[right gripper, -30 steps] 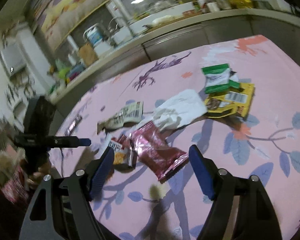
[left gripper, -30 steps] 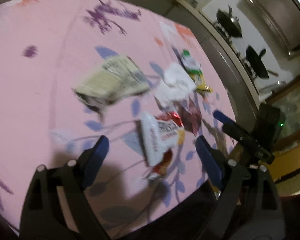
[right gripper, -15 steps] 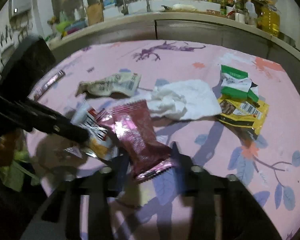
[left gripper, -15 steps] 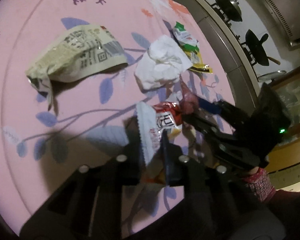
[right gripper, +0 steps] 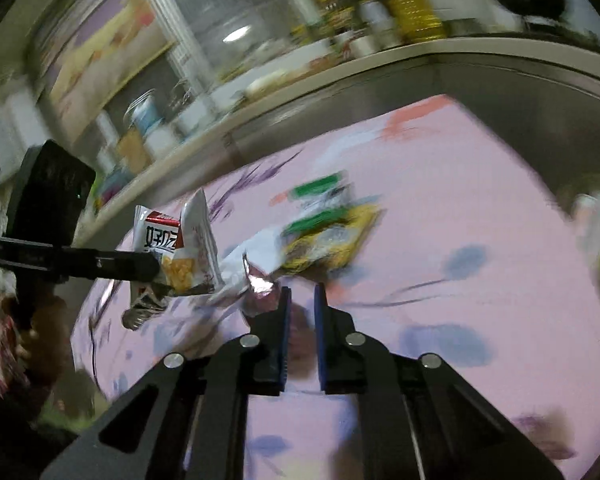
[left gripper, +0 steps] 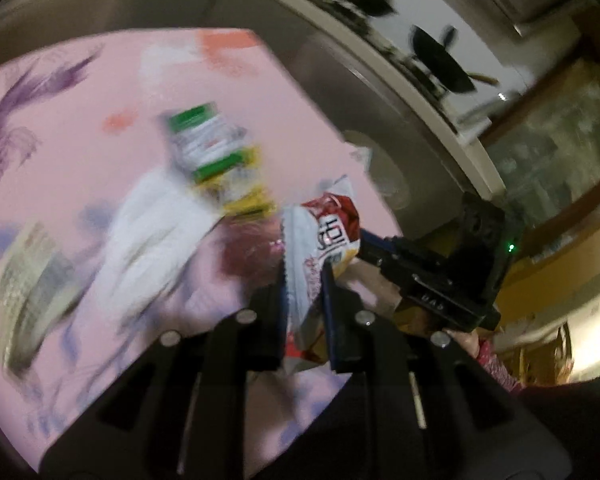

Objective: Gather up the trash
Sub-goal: 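Grasp the pink foil wrapper with the right gripper while the left holds the snack bag, then carry the snack bag and wrapper over the beige bin and open both grippers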

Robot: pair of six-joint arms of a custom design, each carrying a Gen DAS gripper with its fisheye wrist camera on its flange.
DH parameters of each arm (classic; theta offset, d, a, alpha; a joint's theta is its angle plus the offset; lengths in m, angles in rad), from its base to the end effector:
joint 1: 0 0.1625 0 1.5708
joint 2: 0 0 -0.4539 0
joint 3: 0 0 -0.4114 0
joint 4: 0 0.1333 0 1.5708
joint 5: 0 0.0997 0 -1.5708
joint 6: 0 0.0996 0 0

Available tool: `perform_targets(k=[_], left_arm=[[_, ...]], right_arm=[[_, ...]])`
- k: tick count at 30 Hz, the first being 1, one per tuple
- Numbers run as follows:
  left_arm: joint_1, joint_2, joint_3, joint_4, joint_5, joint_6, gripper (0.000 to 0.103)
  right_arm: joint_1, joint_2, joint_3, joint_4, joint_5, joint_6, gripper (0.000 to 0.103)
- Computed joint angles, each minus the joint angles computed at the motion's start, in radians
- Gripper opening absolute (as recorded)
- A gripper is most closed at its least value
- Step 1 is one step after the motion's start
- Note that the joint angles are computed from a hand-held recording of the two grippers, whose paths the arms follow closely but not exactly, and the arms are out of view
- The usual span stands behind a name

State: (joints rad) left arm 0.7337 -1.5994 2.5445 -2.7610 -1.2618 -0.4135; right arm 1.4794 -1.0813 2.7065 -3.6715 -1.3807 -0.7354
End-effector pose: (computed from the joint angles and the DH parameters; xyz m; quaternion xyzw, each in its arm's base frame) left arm -0.1487 -0.3543 0.2149 0.1878 0.9627 -0.1873 0.0531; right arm 0.1219 -0.3370 0.1110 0.3274 -0.9107 0.2518 0.0097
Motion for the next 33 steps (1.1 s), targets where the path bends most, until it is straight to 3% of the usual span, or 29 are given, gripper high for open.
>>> perform_targets(k=[4, 7, 9, 12, 16, 17, 20, 21, 23, 26, 29, 30, 31, 32, 33], left_arm=[[0.035, 0.256, -0.157, -0.077, -0.064, 0.103, 0.014], [0.045, 0.428, -0.299, -0.068, -0.099, 0.17, 0.014], [0.053, 0.514, -0.381, -0.05, -0.12, 0.196, 0.014], [0.07, 0.558, -0.445, -0.04, -0.162, 0.204, 0.014], [0.067, 0.52, -0.448, -0.031, -0.129, 0.224, 0.014], [0.067, 0.507, -0.447, -0.024, -0.119, 0.217, 0.014], [0.069, 0.452, -0.425, -0.01, -0.09, 0.195, 0.014], [0.067, 0.437, -0.418, -0.007, -0.08, 0.191, 0.014], [0.063, 0.392, -0.393, 0.005, -0.049, 0.183, 0.014], [0.059, 0.356, -0.376, 0.021, -0.027, 0.169, 0.014], [0.05, 0.322, -0.352, 0.03, -0.006, 0.15, 0.014], [0.048, 0.315, -0.346, 0.032, -0.005, 0.148, 0.014], [0.045, 0.308, -0.341, 0.033, -0.001, 0.145, 0.014], [0.041, 0.303, -0.338, 0.036, 0.003, 0.144, 0.014], [0.038, 0.301, -0.337, 0.039, 0.006, 0.144, 0.014]], right_arm=[[-0.137, -0.17, -0.011, 0.072, 0.087, 0.052, 0.007], [-0.234, -0.271, -0.052, 0.112, 0.133, 0.102, 0.007], [-0.266, -0.307, -0.088, 0.128, 0.107, 0.157, 0.007], [-0.311, -0.366, -0.117, 0.254, 0.167, 0.182, 0.008], [-0.315, -0.377, -0.124, 0.448, 0.256, 0.106, 0.01], [-0.305, -0.364, -0.126, 0.482, 0.266, 0.095, 0.017], [-0.232, -0.271, -0.107, 0.484, 0.245, 0.043, 0.078], [-0.205, -0.254, -0.099, 0.477, 0.231, 0.022, 0.08], [-0.104, -0.178, -0.103, 0.463, 0.151, -0.043, 0.08], [0.038, -0.042, -0.159, 0.438, -0.007, -0.051, 0.08], [0.088, 0.06, -0.199, 0.391, -0.075, -0.058, 0.076], [0.097, 0.084, -0.217, 0.398, -0.099, -0.057, 0.069], [0.101, 0.104, -0.225, 0.388, -0.104, -0.058, 0.051], [0.097, 0.101, -0.228, 0.414, -0.094, -0.063, 0.022], [0.087, 0.085, -0.236, 0.478, -0.074, -0.056, 0.013]])
